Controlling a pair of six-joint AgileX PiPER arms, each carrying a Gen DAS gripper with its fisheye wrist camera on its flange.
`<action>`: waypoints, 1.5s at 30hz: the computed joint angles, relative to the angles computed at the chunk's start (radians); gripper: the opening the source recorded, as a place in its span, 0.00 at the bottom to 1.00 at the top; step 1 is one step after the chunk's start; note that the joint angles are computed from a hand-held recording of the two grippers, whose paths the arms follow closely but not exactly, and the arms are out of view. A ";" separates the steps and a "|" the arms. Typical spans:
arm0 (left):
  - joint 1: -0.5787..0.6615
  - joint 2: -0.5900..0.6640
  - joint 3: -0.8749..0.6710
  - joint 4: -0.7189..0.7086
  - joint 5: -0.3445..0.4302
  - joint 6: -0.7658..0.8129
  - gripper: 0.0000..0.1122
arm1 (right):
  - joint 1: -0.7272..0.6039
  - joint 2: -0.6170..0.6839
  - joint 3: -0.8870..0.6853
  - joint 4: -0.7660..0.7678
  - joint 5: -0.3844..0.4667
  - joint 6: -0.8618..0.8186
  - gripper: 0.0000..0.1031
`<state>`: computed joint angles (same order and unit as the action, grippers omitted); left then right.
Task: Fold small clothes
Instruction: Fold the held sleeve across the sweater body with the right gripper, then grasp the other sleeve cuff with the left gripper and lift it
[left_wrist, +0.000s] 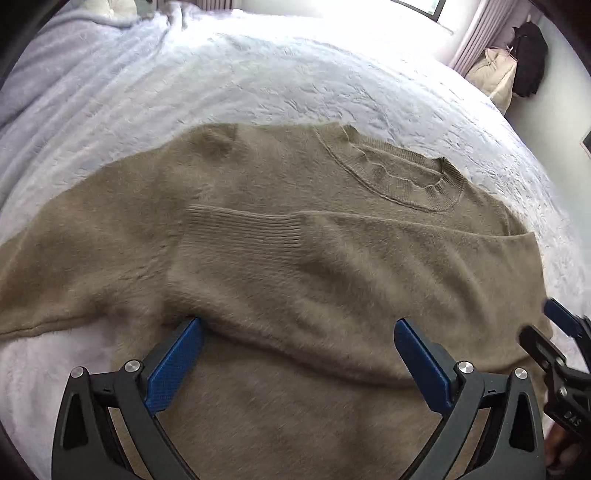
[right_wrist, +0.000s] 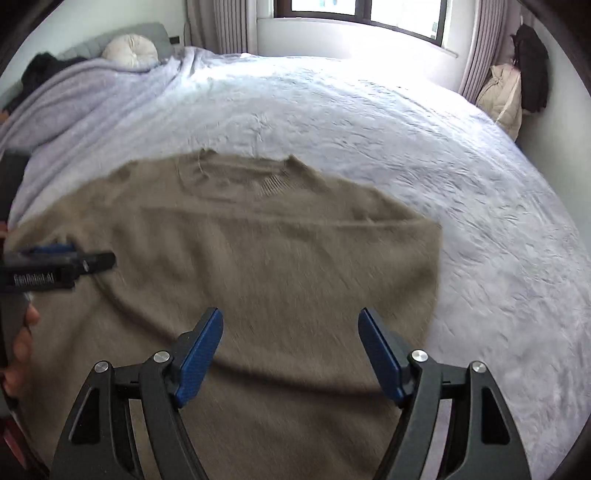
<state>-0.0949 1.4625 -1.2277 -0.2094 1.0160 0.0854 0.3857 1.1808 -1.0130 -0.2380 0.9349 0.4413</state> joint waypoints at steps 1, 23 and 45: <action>-0.029 0.032 -0.015 0.039 -0.005 -0.026 0.92 | -0.037 0.056 -0.026 0.057 -0.024 -0.046 0.77; 0.101 -0.094 0.117 0.080 -0.099 0.007 0.92 | 0.229 0.115 -0.067 -0.175 0.138 0.258 0.83; 1.074 0.540 -0.513 -0.407 0.197 0.223 0.92 | 0.432 0.463 -0.290 -0.258 0.065 0.399 0.87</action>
